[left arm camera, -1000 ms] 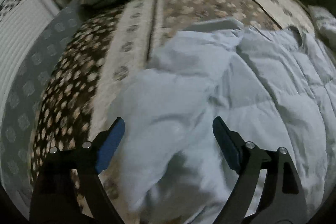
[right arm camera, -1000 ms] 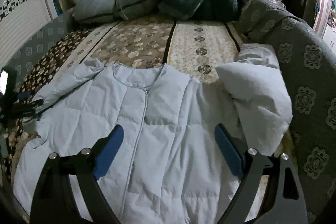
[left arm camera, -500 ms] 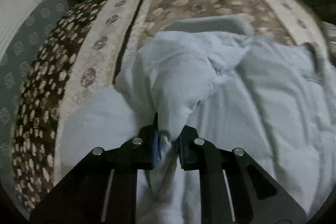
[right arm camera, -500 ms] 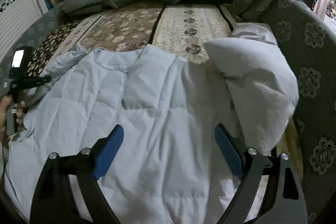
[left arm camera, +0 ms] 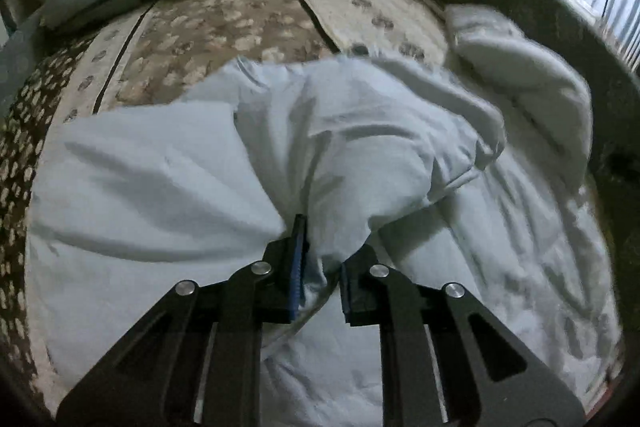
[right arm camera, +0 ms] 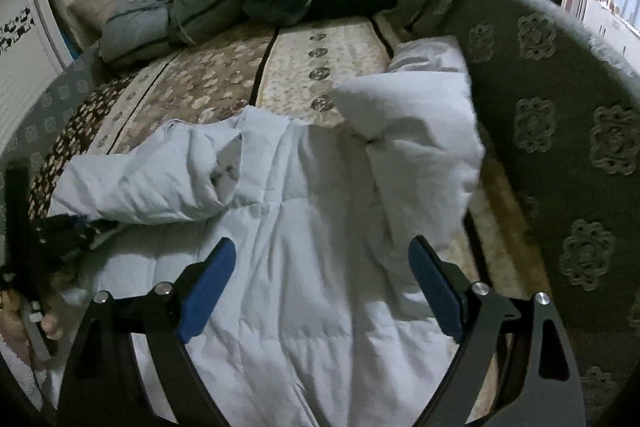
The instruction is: Fold large clothes
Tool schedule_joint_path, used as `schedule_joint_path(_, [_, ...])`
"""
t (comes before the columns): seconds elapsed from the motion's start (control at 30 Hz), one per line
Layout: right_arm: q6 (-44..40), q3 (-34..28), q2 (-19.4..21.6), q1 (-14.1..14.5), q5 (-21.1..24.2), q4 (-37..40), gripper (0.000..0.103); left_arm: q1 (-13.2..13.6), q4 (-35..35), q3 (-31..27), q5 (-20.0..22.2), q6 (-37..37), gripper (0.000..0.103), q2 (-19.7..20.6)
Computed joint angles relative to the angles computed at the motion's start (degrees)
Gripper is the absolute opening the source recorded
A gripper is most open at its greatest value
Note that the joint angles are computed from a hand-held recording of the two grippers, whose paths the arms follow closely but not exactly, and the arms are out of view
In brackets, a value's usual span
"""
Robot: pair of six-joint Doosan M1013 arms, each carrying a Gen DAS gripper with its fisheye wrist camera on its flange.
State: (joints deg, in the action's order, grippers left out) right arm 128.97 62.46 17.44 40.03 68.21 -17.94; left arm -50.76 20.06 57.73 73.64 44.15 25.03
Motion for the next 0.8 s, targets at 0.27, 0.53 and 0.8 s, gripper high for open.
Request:
schedule_joint_path(0.27, [1.65, -0.63, 0.11, 0.21, 1.45, -0.70, 0.089, -1.56, 2.79, 1.74, 0.80, -2.99, 0.090, -2.27])
schedule_joint_path(0.53, [-3.92, -5.34, 4.38, 1.20, 1.49, 3.42, 0.089, -1.58, 9.03, 6.33, 6.19, -7.30, 0.091, -7.45])
schedule_joint_path(0.8, [-10.45, -13.09, 12.43, 0.69, 2.12, 8.45, 0.089, 2.62, 10.79, 13.87, 8.38, -13.87, 0.091, -13.00])
